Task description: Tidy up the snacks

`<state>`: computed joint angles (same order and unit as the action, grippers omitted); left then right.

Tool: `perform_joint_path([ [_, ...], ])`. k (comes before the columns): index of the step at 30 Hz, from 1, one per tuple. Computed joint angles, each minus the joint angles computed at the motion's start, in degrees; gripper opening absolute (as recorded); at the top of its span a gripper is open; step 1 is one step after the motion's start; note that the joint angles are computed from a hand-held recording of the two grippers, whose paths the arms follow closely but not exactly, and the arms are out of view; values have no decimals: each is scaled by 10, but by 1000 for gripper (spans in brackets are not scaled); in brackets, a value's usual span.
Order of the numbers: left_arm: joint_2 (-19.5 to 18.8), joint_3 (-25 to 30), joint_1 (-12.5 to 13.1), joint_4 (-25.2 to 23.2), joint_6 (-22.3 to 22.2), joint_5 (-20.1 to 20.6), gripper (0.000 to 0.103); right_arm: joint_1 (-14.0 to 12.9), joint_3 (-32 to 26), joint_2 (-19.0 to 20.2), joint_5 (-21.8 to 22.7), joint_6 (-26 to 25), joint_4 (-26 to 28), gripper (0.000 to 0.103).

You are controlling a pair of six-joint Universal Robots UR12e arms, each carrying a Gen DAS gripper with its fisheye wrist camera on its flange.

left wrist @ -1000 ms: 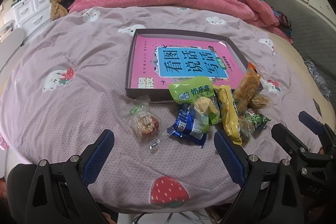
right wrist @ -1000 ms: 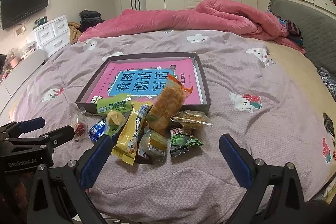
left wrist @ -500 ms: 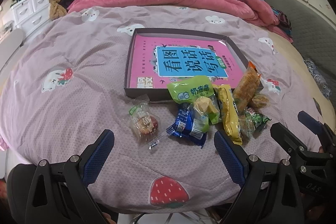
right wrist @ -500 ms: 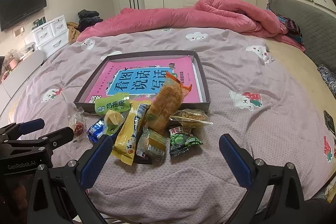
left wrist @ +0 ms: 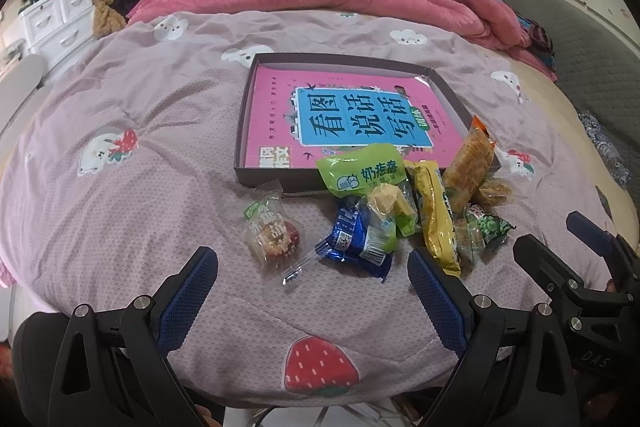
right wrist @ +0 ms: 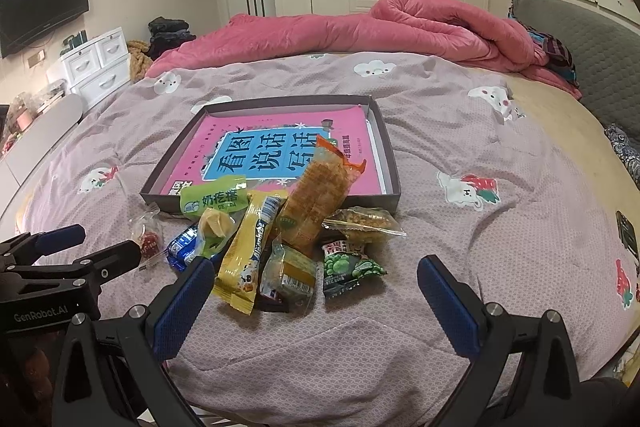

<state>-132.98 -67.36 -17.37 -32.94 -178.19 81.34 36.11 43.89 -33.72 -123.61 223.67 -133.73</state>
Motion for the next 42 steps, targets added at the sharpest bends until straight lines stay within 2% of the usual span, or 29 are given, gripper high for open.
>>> perform_joint_path([
  [14, -4, 6, 4, -11, -6, -6, 96, -1, -4, 2, 7, 4, 6, 102],
  [23, -11, 17, 9, -29, -20, -3, 96, -8, 19, -10, 31, 39, -3, 102],
  [32, -19, 31, 17, -56, -40, -2, 96, -13, 16, -7, 45, 44, -15, 102],
  [42, -44, 68, 22, -102, -63, -23, 96, -24, 2, 1, 58, 42, -25, 102],
])
